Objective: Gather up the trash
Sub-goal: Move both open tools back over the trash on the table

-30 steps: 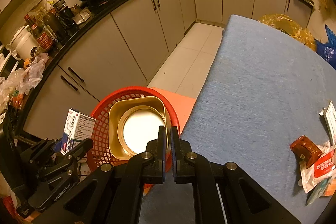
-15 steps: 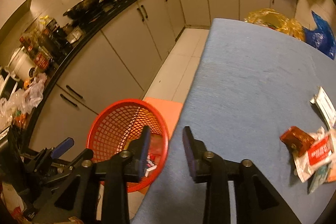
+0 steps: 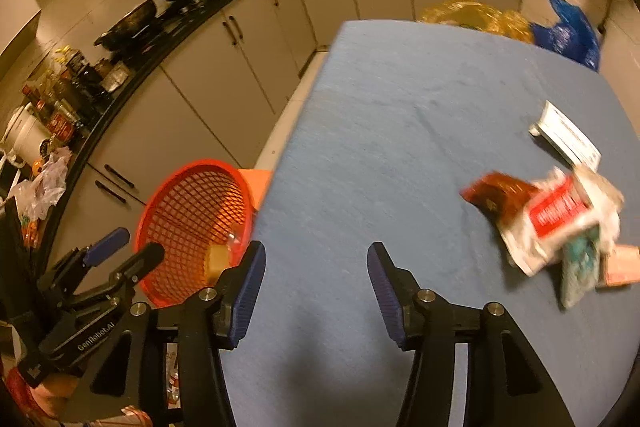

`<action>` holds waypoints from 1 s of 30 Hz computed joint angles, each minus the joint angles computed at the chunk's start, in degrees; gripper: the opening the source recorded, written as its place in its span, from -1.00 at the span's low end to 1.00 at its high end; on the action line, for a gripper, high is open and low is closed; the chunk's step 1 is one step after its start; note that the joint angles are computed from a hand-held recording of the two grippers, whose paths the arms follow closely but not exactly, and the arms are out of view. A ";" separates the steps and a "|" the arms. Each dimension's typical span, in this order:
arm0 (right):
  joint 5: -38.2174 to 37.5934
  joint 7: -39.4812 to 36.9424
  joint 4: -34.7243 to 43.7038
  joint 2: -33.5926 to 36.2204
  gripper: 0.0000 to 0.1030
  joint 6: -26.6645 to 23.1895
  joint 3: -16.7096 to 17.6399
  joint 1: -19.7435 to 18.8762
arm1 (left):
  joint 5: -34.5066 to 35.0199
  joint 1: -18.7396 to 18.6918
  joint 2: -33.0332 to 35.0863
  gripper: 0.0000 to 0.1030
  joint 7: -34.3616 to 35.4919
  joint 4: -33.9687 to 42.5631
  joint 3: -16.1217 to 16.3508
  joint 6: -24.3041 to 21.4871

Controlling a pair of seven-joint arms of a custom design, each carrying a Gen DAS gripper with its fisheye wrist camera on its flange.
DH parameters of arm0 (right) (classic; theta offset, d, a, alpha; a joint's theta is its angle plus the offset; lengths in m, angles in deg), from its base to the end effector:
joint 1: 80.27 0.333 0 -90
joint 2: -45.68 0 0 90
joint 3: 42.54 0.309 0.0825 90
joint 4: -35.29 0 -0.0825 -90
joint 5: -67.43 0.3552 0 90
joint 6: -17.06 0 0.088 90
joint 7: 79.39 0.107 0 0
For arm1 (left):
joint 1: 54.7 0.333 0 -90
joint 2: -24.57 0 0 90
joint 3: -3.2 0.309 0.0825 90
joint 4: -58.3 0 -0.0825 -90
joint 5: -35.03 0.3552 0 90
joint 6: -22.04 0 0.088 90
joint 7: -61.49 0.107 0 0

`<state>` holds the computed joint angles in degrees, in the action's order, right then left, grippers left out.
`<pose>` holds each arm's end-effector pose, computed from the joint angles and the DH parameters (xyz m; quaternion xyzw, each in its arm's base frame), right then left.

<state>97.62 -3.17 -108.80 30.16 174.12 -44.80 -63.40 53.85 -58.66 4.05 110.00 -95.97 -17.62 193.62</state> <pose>0.4416 0.0942 0.4393 -0.6966 0.6576 -0.0501 0.2823 0.3687 -0.1980 0.4194 -0.6551 0.6808 -0.2644 0.1935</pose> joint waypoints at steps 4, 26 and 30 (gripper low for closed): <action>-1.05 1.03 -4.47 -3.72 0.10 -0.44 -1.45 -2.41 | -0.08 -2.25 1.95 0.31 0.72 1.94 -0.71 -0.32; -13.06 4.14 -17.39 -19.53 0.10 -7.79 -10.36 -21.73 | 7.97 -19.42 22.66 0.45 3.24 24.35 0.02 -3.01; -14.37 2.69 -17.35 -20.18 0.10 -9.06 -11.89 -24.87 | 17.51 -25.08 29.54 0.48 -0.06 33.48 3.17 -6.47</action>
